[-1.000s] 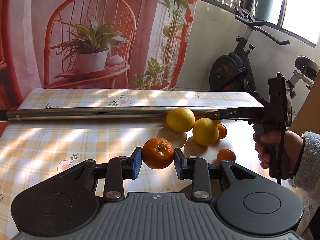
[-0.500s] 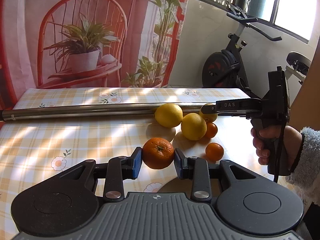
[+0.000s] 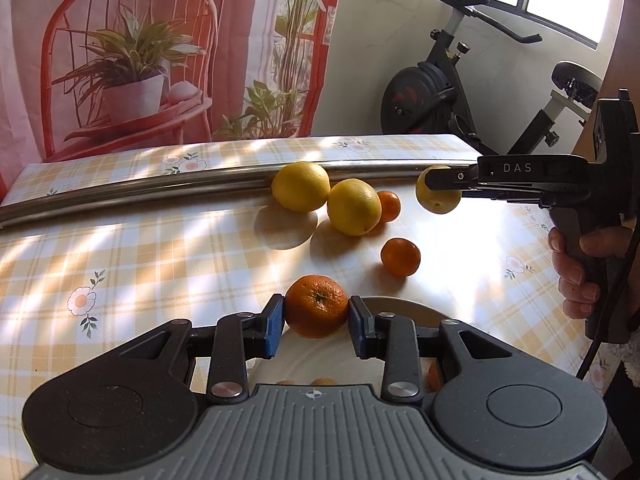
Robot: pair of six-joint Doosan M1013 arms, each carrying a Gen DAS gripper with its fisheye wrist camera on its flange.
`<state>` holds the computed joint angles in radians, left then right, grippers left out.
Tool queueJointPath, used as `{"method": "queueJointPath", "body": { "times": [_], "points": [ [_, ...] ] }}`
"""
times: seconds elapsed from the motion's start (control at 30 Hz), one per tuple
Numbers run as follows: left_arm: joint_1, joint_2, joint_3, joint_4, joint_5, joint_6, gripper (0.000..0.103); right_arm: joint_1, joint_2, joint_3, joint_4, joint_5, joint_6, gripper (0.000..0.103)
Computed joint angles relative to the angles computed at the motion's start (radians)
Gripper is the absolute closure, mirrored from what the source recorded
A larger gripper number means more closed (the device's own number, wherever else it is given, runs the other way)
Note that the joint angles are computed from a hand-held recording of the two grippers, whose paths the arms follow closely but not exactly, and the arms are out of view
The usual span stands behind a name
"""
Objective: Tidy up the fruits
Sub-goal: 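Carry both fruits over the white plate and open the left tool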
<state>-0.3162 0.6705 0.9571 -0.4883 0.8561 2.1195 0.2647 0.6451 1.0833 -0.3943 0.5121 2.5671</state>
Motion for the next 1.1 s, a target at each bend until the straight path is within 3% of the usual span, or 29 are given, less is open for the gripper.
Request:
{"method": "queueJointPath", "body": {
  "times": [0.27, 0.37, 0.7, 0.83, 1.1],
  "points": [
    [-0.019, 0.017, -0.021, 0.086, 0.05, -0.003, 0.067, 0.034, -0.067, 0.082, -0.042, -0.016, 0.025, 0.061],
    [-0.026, 0.024, -0.034, 0.128, 0.071, -0.02, 0.067, 0.039, -0.086, 0.108, -0.001, -0.038, -0.006, 0.061],
    [-0.035, 0.042, -0.059, 0.19, 0.131, -0.097, 0.067, 0.046, -0.081, 0.094, 0.136, 0.011, -0.16, 0.061],
    [-0.038, 0.033, -0.037, 0.206, 0.106, -0.095, 0.067, 0.062, -0.071, 0.077, 0.108, 0.056, -0.207, 0.061],
    [-0.037, 0.022, -0.016, 0.209, 0.068, -0.099, 0.067, 0.067, -0.063, 0.07, 0.204, 0.059, -0.294, 0.061]
  ]
}}
